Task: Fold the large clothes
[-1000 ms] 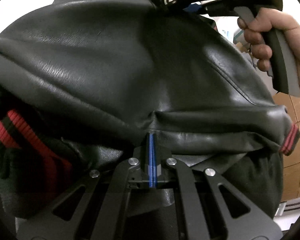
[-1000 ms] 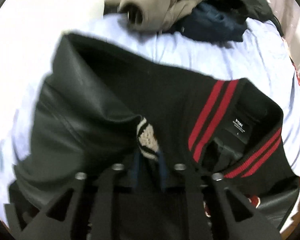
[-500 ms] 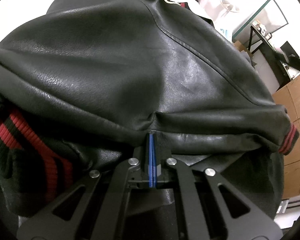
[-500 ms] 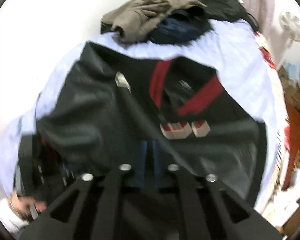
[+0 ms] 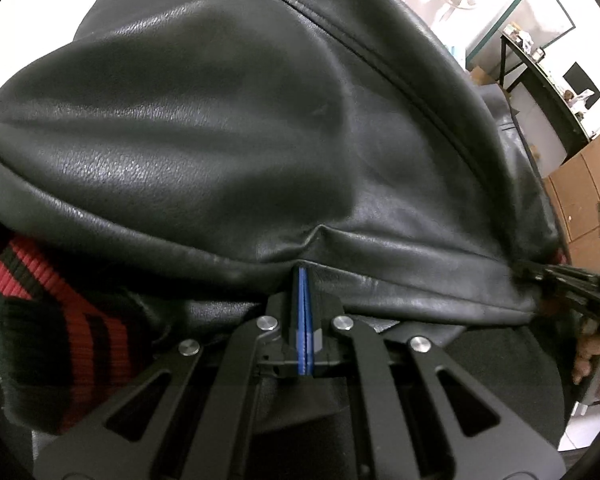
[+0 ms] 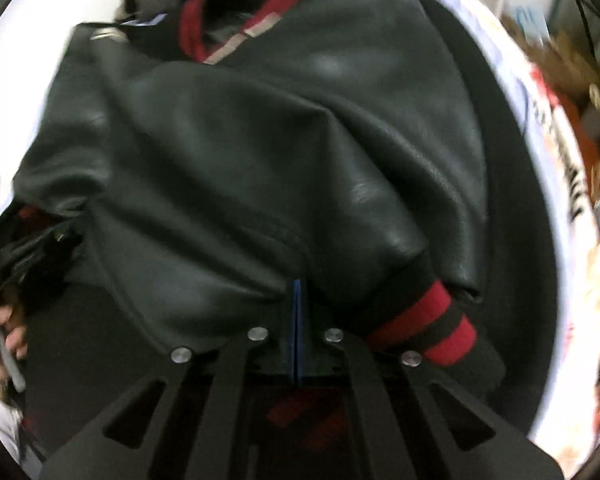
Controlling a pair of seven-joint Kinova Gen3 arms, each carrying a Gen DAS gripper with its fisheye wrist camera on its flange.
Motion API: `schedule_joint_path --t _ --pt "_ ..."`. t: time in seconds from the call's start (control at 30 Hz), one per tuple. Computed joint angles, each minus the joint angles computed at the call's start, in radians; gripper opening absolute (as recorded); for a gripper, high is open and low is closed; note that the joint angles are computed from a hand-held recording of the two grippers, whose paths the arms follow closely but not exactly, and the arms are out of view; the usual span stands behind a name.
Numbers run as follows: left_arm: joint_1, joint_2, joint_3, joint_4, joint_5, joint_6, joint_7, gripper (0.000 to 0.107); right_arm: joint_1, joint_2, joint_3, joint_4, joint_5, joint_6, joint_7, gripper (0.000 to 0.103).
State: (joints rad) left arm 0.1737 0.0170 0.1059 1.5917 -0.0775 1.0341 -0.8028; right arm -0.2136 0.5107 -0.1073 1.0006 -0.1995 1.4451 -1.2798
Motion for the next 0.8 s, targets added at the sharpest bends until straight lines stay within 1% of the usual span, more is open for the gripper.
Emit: schedule_joint_path --t 0.07,0.1,0.17,0.3,0.37,0.47,0.5,0.6,0.67,0.7,0.8 --pt "0.001 0.005 0.0 -0.002 -0.001 0.001 0.005 0.003 -0.021 0.02 0.004 -0.036 0.016 0.02 -0.017 0.0" --pt "0.001 0.006 0.0 -0.003 -0.001 0.001 0.006 0.003 -0.026 0.028 0.004 -0.065 0.02 0.046 -0.019 0.0" --pt "0.002 0.009 0.0 -0.006 -0.002 0.003 0.008 0.003 -0.008 0.023 -0.004 -0.102 -0.004 0.077 -0.012 0.0" --pt "0.005 0.01 0.001 -0.007 -0.005 0.003 0.01 0.003 0.078 -0.05 -0.017 -0.105 -0.108 0.048 0.003 0.0" --pt "0.006 0.011 0.001 -0.007 -0.008 0.004 0.012 0.003 0.096 -0.07 -0.008 -0.103 -0.12 0.039 -0.004 0.0" --pt "0.009 0.012 0.002 -0.009 -0.013 0.006 0.016 0.003 0.101 -0.074 0.011 -0.084 -0.098 0.022 -0.02 0.0" --pt "0.009 0.012 0.002 -0.01 -0.013 0.006 0.017 0.003 0.094 -0.062 0.026 -0.074 -0.081 0.014 -0.033 0.0" --pt "0.01 0.011 0.001 -0.009 -0.012 0.004 0.016 0.003 0.117 -0.024 0.022 -0.053 -0.082 -0.008 -0.042 0.0" --pt "0.01 0.011 0.001 -0.008 -0.012 0.004 0.017 0.003 0.107 -0.002 0.024 -0.04 -0.064 -0.027 -0.056 0.0" --pt "0.01 0.011 0.001 -0.007 -0.012 0.003 0.017 0.003 0.099 0.015 0.026 -0.056 -0.053 -0.019 -0.064 0.0" --pt "0.009 0.012 0.001 -0.005 -0.013 0.002 0.015 0.003 0.069 0.058 0.029 -0.149 -0.025 0.052 -0.108 0.0"
